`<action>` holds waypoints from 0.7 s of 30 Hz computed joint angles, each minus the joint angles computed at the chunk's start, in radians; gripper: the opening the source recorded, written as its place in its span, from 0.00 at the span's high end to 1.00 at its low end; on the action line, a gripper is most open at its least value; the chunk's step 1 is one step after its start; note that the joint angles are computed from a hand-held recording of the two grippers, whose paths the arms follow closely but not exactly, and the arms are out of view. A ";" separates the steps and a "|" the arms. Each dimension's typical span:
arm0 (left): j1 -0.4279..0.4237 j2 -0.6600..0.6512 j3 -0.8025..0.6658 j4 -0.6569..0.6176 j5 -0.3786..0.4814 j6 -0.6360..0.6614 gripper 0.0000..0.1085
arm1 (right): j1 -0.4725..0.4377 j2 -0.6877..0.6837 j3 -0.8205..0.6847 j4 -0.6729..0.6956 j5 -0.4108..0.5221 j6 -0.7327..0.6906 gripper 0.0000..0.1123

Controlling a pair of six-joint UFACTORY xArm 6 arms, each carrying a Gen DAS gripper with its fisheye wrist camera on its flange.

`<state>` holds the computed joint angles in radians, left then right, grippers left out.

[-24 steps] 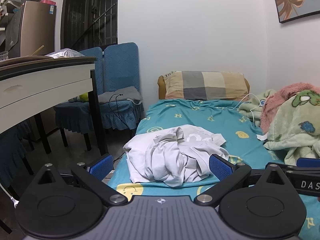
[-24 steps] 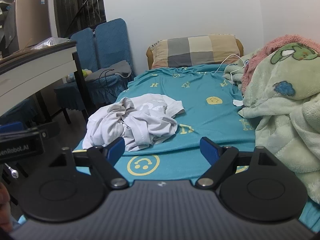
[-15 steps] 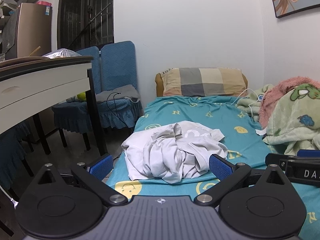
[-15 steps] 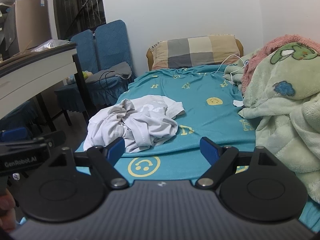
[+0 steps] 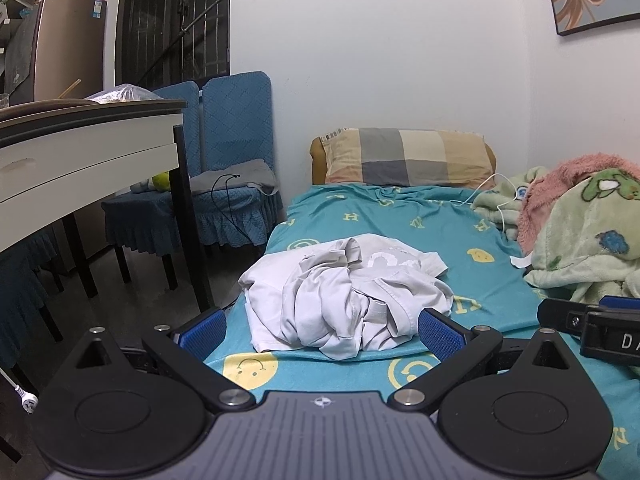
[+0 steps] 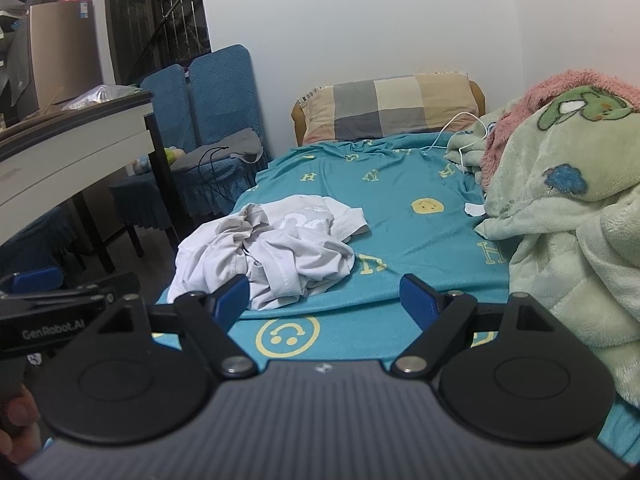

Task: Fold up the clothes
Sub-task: 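Move both grippers toward the crumpled white T-shirt on the bed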

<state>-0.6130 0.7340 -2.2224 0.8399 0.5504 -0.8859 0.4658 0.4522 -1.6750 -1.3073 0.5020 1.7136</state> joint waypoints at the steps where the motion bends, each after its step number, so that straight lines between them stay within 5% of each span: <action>1: 0.000 0.000 0.001 0.000 0.000 0.000 0.05 | 0.000 0.000 0.000 -0.002 0.000 0.003 0.25; 15: 0.012 -0.031 0.071 -0.046 -0.087 0.009 0.05 | -0.009 -0.029 0.017 -0.028 -0.004 0.077 0.25; 21: -0.030 0.006 -0.044 -0.092 0.044 0.070 0.07 | -0.024 -0.086 0.084 -0.030 0.022 0.161 0.25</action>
